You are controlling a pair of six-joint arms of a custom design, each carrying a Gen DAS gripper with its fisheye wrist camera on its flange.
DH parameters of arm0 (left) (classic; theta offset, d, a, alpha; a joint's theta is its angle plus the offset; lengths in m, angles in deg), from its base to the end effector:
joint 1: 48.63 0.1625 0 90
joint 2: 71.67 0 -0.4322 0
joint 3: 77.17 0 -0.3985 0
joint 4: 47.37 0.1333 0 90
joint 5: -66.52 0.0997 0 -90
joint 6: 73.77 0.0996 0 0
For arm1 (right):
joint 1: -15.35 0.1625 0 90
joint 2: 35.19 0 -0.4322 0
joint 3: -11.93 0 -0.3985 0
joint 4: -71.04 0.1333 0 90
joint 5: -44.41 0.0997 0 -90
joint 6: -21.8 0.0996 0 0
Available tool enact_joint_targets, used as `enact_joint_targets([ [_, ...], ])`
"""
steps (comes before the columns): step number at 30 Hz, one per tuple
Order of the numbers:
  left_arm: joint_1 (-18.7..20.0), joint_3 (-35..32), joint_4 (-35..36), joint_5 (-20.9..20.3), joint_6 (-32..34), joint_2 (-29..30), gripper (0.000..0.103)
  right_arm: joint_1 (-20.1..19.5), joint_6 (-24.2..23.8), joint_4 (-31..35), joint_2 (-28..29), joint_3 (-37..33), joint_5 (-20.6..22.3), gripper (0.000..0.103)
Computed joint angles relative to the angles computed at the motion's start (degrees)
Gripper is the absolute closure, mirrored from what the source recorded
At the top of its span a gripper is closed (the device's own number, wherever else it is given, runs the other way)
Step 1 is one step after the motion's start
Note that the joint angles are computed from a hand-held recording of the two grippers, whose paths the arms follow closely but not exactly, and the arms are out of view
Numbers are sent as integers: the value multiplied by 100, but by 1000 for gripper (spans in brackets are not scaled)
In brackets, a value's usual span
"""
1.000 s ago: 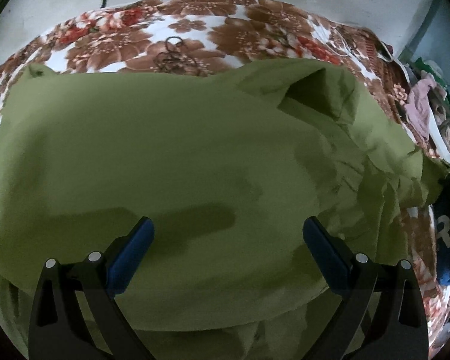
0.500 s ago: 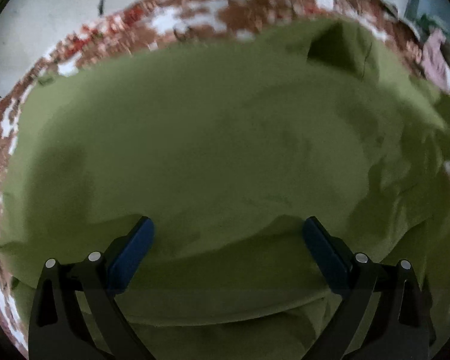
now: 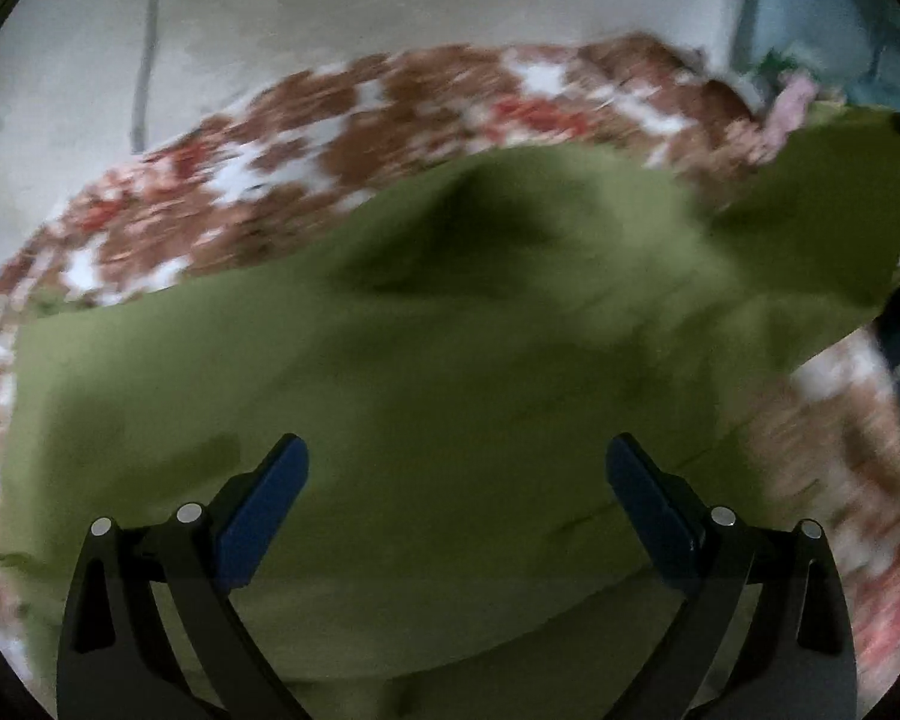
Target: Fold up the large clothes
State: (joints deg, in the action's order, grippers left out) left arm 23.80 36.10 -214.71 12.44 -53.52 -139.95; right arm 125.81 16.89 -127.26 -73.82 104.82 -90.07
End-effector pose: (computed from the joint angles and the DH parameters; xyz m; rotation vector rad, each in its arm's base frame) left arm 0.0110 -0.6005 0.2675 0.5696 2.3655 -0.6841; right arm 0.2995 -0.6210 0.1478 0.0358 -2.2614 1.2412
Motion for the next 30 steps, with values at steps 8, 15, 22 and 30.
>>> enact_joint_targets([
  [8, -144, -470, -344, 276, -1022, 1272, 5, 435, -41, 355, 161, -418, 639, 101],
  [15, -127, -393, -947, 926, -907, 1794, 5, 679, -13, 722, 350, -698, 1147, 101],
  [22, -165, -346, -1152, 1060, -742, 1826, 5, 937, -182, 1074, 795, -1340, 1616, 100],
  [30, -84, 543, -483, 95, -1993, 278, 5, 1393, -500, 1811, 1845, -2671, 2016, 100],
])
